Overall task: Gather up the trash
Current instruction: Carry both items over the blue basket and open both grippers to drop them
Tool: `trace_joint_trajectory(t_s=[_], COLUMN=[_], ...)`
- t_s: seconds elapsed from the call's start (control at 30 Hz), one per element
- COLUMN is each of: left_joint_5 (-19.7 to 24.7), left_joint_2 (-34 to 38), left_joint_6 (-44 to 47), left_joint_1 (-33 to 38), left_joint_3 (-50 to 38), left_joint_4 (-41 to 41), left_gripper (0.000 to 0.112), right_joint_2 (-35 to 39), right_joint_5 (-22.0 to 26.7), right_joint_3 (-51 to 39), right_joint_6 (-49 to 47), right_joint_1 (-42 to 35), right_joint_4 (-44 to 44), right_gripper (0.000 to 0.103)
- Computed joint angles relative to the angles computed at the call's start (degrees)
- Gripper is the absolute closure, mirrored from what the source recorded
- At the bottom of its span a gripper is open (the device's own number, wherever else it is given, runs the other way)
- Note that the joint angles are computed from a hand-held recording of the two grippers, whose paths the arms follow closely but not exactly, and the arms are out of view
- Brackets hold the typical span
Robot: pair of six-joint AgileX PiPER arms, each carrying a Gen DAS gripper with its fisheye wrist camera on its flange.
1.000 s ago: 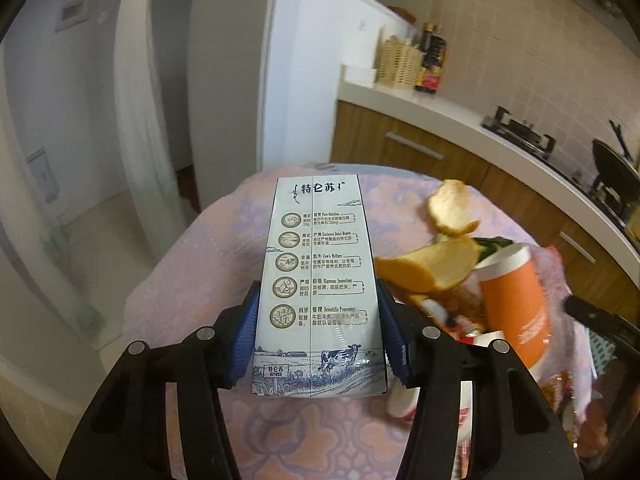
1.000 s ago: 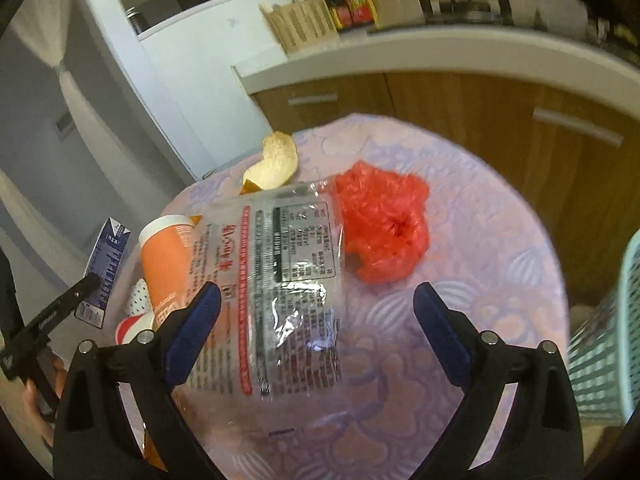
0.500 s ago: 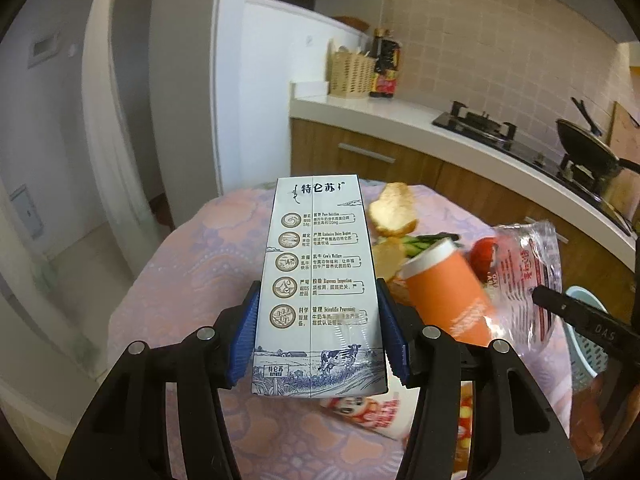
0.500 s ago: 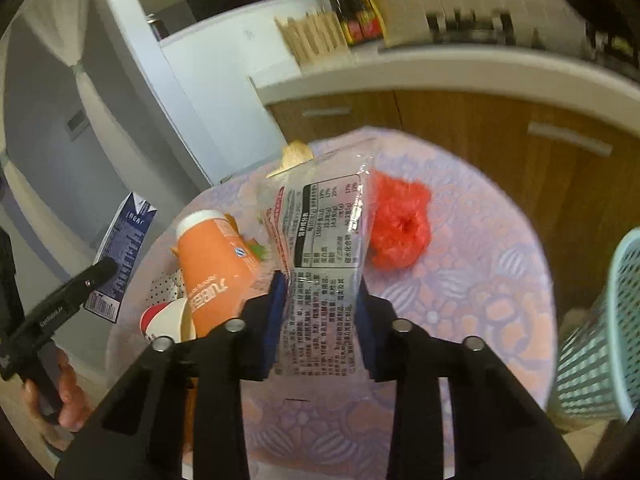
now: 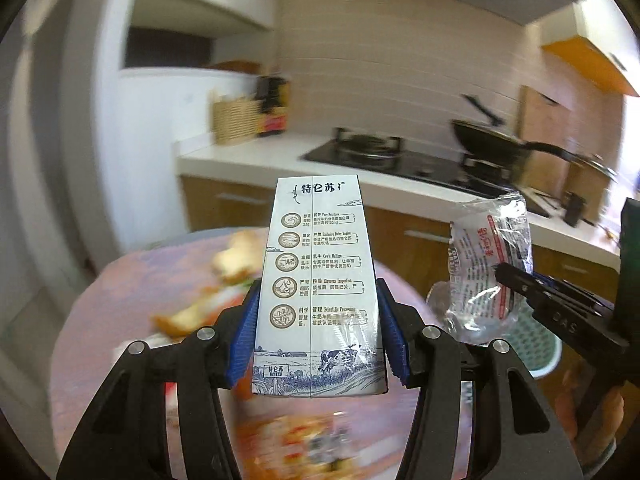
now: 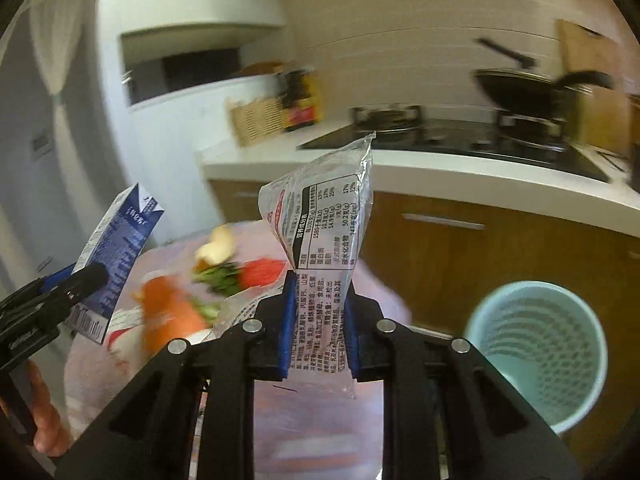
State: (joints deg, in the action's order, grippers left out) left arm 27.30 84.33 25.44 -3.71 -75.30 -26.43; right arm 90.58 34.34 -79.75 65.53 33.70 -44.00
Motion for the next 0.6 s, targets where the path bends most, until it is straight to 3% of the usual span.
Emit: trace_joint_trajectory(t_s=[0.17,0.3,0.43,0.6], left_joint_5=[1.34,3.61,7.39,16.20], left_joint_2=[5.00,12.40,22.18,36.70], left_joint_6=[-11.85,-20.31,-27.18,-28.66], left_joint_1=[-13.09,-21.89,-30.19,-34.00], left_joint_3=[-6.44,-15.05,-26.45,-45.67], left_joint_4=[10.50,18.92,26.40,26.88], left_gripper=[0.060,0.060,0.060,0.060], right_joint_2=[-9.75,-13.12,-12.59,-6.83], right_joint_5=[-0.96,-3.39,-7.52,-8.96], right_joint_3=[11.38,17.19,21.37,20.36], right_joint_6=[1.37,-2.24,-9.53,-17.70], right_joint_1=[-9.74,-19.52,-29.82,-36.15], right_joint_4=[-0.66,2.81,9.93,16.84], right_gripper=[0.085,0.085,0.085,0.085])
